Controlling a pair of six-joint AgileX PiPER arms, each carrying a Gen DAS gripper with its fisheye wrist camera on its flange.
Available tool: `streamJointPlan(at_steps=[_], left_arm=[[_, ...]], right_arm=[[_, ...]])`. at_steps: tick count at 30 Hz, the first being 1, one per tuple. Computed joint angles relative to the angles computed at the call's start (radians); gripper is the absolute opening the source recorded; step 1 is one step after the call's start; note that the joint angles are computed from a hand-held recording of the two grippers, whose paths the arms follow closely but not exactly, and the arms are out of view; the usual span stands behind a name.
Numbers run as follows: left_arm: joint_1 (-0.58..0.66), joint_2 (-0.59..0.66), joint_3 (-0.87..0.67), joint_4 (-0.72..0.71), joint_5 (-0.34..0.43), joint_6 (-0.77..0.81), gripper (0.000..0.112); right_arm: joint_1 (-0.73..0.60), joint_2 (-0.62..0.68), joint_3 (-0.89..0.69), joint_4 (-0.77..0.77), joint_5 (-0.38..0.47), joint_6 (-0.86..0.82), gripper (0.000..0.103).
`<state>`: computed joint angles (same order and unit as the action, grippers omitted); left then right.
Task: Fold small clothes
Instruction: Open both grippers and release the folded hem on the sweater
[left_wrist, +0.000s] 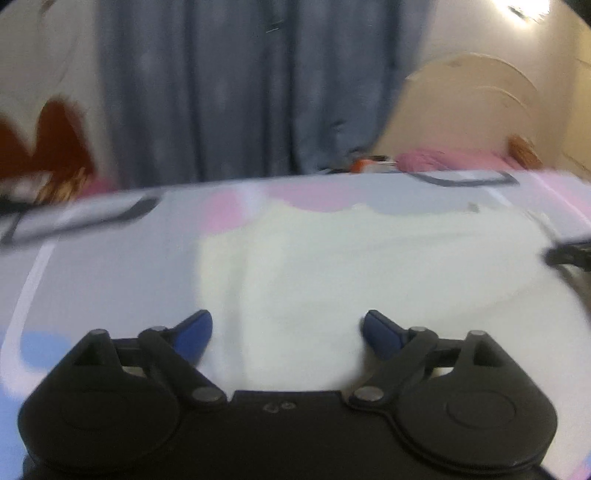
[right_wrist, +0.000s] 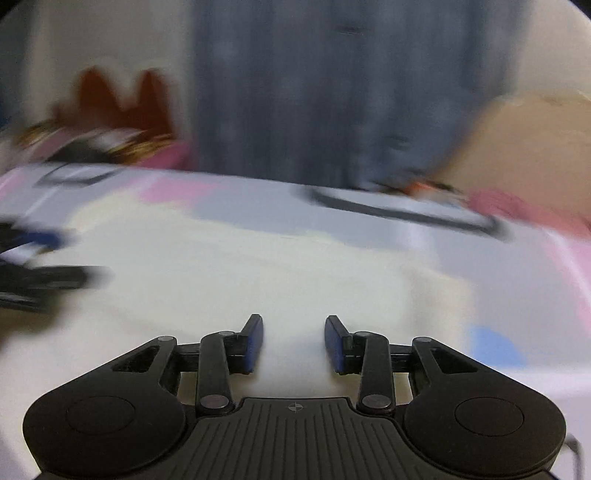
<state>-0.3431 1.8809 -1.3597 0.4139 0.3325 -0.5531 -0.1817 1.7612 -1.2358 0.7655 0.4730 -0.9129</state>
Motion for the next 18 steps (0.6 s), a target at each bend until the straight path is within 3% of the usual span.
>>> streamJointPlan(at_steps=[3,5,8,10,14,16,18], left_arm=[[0.012,-0.038,0.043,-0.024,-0.009,-0.03,0.089],[-0.036,-0.066,0.054,0.148,0.019,-0.194,0.082],[-0.122,-0.079,0.066,0.362,-0.018,-0.411,0.086],[-0.186,-0.053,0.019,0.358,0.01,-0.396,0.089],[-0.261,-0.027,0.023,0.37,0.04,-0.376,0.088],[-0.272,-0.035,0.059,0.398,0.045,-0.4,0.088],[-0.272,-0.059,0.118,0.483,0.059,-0.475,0.089]], right_arm=[[-0.077,0.003,-0.011,0.056,0.055,-0.028,0.036],[-0.054,-0.048,0.046,0.076,0.0,-0.077,0.036],[-0.006,-0.149,0.156,0.251,0.006,-0.287,0.036],[0.046,-0.189,0.207,0.28,0.033,-0.35,0.036],[0.157,-0.218,0.288,0.26,-0.025,-0.35,0.036],[0.161,-0.222,0.319,0.291,-0.054,-0.395,0.036],[0.12,-0.238,0.339,0.307,-0.03,-0.423,0.036]])
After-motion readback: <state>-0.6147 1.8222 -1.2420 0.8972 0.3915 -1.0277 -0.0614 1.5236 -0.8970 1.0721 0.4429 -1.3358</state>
